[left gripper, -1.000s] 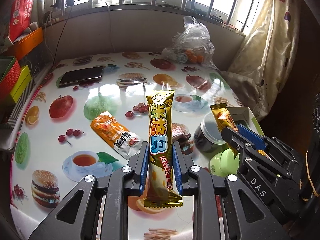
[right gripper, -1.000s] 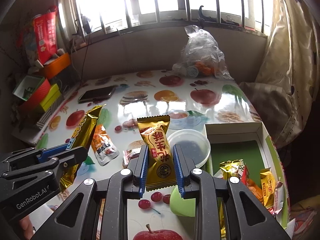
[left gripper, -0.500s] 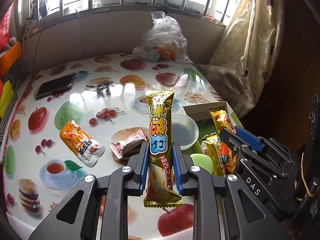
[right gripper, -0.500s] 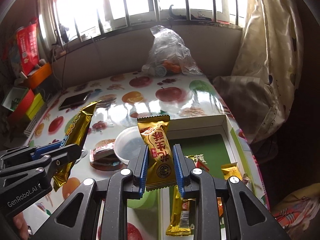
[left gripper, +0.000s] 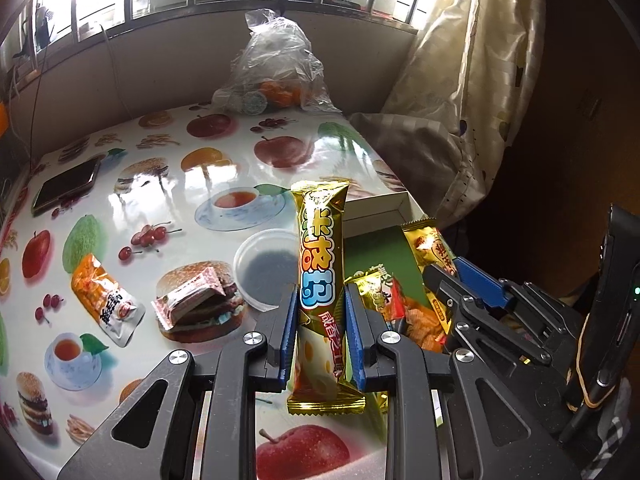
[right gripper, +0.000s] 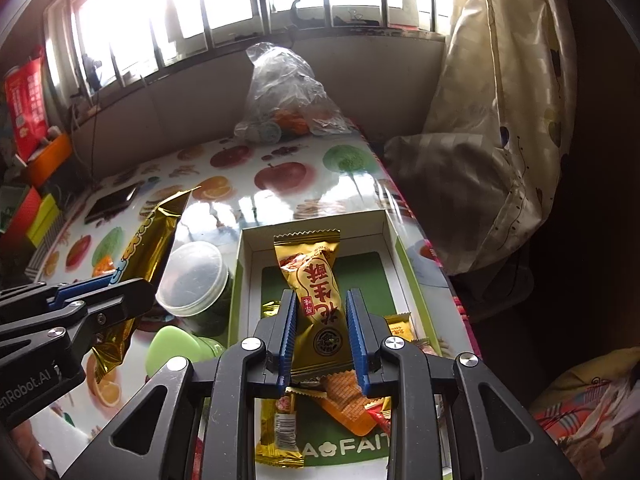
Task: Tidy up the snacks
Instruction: 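Lower the gold-blue bar and yellow biscuit into the green box and open both grippers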
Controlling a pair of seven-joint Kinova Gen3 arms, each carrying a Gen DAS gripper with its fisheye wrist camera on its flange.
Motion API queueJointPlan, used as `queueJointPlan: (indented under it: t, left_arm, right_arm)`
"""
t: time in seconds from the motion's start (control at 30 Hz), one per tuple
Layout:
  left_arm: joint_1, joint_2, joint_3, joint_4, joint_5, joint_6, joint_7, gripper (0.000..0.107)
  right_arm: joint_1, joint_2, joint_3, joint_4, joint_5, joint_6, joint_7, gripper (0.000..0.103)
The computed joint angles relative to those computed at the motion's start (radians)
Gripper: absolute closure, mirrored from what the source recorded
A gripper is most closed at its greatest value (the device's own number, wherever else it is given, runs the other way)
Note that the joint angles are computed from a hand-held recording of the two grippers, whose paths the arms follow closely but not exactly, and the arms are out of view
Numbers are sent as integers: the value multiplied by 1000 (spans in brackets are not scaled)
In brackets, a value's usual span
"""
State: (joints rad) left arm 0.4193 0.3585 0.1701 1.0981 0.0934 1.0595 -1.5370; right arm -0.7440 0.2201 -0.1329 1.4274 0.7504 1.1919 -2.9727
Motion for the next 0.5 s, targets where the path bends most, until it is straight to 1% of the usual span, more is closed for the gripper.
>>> queueJointPlan:
  t: [0.3, 0.37, 0.5]
  left_arm:
    - [42, 59, 6, -69, -6, 36, 11, 84]
    - [52, 70, 7, -74, -7, 38, 11, 84]
    - [73, 103, 3, -106, -14, 69, 21, 84]
  right_arm:
    - [32, -10, 1, 44, -35, -2, -4, 79]
    - [39, -12, 1, 54, -43, -8, -5, 79]
    - [54, -18, 0, 77, -52, -29, -5, 79]
